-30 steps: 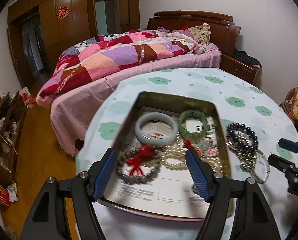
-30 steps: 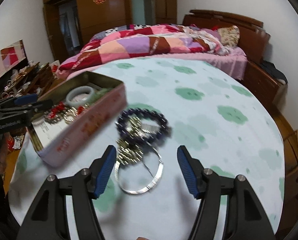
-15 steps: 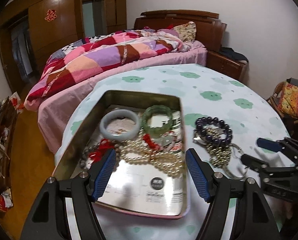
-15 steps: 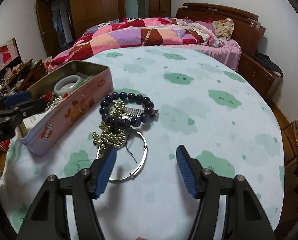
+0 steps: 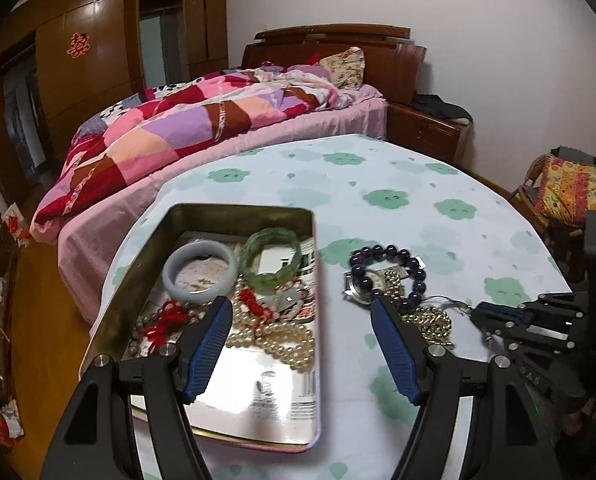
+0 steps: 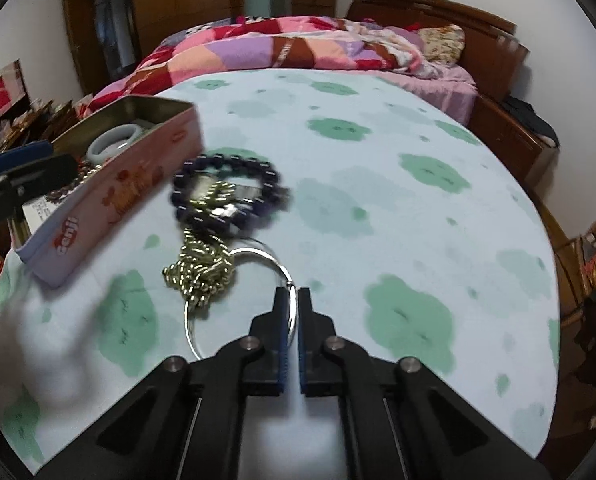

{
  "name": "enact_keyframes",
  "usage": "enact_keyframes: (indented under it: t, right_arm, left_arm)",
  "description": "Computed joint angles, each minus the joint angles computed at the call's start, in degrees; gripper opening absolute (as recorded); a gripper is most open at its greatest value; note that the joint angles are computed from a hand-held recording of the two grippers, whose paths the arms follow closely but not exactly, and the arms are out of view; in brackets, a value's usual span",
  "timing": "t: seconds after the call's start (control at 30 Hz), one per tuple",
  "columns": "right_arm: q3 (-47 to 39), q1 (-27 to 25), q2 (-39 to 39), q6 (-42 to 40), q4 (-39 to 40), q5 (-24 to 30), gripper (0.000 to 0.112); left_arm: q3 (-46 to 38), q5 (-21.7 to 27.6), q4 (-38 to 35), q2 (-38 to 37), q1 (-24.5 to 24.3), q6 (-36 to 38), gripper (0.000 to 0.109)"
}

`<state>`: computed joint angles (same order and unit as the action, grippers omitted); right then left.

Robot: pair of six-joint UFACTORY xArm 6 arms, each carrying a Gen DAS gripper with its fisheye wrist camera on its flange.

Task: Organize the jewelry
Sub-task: 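Lift the silver bangle with the right gripper while left grasps the gold chain, then lift the gold chain with the left gripper while right sets the bangle down and opens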

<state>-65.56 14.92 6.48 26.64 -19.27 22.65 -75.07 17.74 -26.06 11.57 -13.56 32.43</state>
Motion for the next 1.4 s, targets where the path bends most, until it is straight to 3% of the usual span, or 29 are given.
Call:
enact_keyframes:
  t: [0.27, 0.5, 0.77, 0.93, 1.07, 1.13, 1.2, 1.4]
  right_arm:
    - [4.2, -3.2, -3.9, 8.6, -7.5, 0.6, 0.004]
    - [5.0, -4.5, -4.4, 10.2, -8.8, -0.4, 0.004]
    - [6.4, -4.9, -4.8, 13.3, -12.6, -2.6, 0.005]
    - [6.8, -4.9, -5.0, 14.9, -14.8, -3.0, 0.006]
    - [6.8, -5.0, -4.9, 15.8, -16.1, -3.2, 0.006]
    - [6.7, -5.0, -4.8, 16.6, -17.3, -3.3, 0.007]
    - [6.7, -5.0, -4.8, 17.3, -18.3, -3.5, 0.007]
    - [7.3, -5.4, -4.9, 16.6, -16.7, -4.9, 0.007]
  left_arm:
    - [-0.2, -0.2, 2.4, 0.5, -3.0, 1.0, 0.072]
    - [-1.2, 2.7, -1.3, 1.4, -4.3, 2.3, 0.072]
    - [-1.6, 5.5, -0.2, 2.4, -6.2, 1.1, 0.071]
    - [-3.7, 9.3, 0.4, 4.3, -6.8, 1.5, 0.044]
    - [-5.8, 12.8, 0.2, 6.4, -6.8, 1.6, 0.031]
    - [-6.3, 13.5, -0.7, 6.7, -6.6, 2.3, 0.004]
    - [-5.9, 14.3, -3.3, 6.1, -6.2, 4.6, 0.004]
    - [-1.2, 10.6, -9.4, 0.9, -5.6, 11.4, 0.004]
